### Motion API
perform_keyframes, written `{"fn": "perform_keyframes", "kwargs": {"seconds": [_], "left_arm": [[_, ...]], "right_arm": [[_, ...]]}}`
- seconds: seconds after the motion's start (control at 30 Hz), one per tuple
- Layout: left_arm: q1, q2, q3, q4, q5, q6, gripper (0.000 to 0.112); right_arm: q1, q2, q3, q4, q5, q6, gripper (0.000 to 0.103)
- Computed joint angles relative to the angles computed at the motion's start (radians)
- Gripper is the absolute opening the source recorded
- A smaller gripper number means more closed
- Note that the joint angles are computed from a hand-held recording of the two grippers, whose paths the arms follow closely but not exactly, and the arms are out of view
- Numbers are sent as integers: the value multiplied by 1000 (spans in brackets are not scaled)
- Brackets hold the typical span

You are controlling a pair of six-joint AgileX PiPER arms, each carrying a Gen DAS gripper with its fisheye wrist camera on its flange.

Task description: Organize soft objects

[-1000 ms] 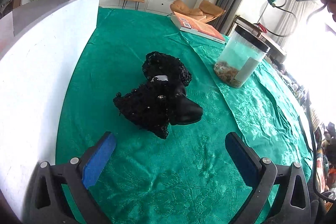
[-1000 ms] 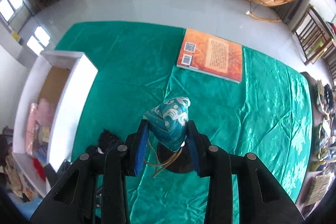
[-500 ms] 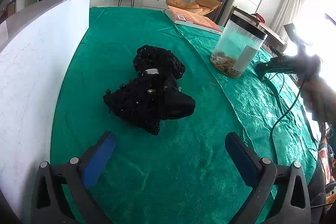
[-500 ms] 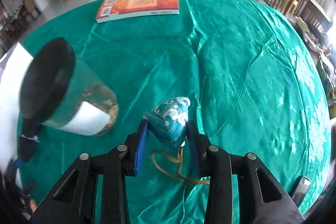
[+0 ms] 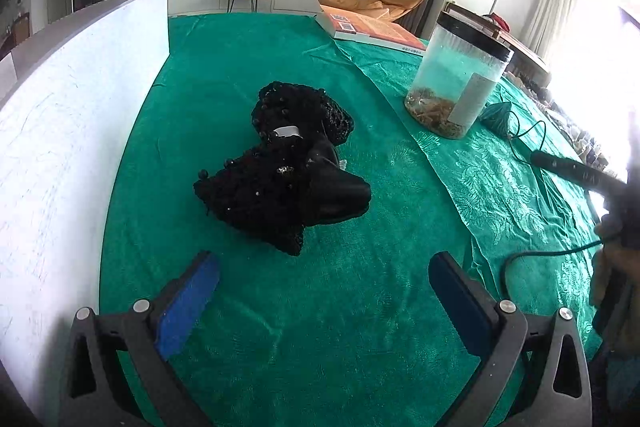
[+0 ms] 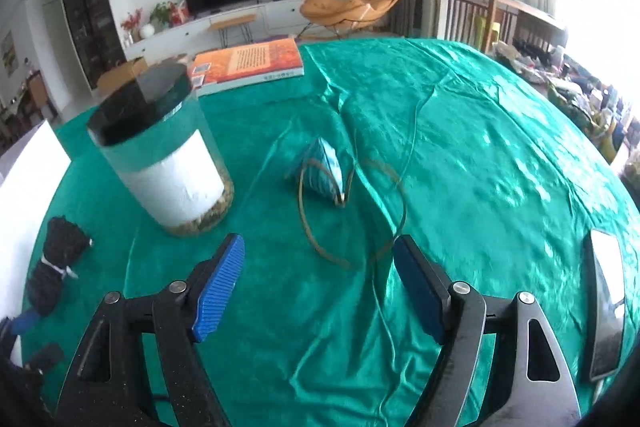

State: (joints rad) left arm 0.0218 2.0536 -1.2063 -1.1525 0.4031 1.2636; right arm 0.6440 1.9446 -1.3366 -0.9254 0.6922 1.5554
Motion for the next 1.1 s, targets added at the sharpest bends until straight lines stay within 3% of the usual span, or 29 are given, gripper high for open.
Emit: {"fn": "perform_keyframes", "kwargs": {"seconds": [0.2, 0.4, 1.1], "left_arm": [[-7, -3, 4, 18, -16, -12, 103], [-16, -6, 8, 38, -31, -29, 103], [-38, -4, -1, 119, -62, -102, 103]], "right_arm": [[-6, 16, 62, 72, -31, 4, 80], [-8, 16, 83, 43, -42, 43, 83], [9, 46, 43, 81, -3, -19, 89]]}}
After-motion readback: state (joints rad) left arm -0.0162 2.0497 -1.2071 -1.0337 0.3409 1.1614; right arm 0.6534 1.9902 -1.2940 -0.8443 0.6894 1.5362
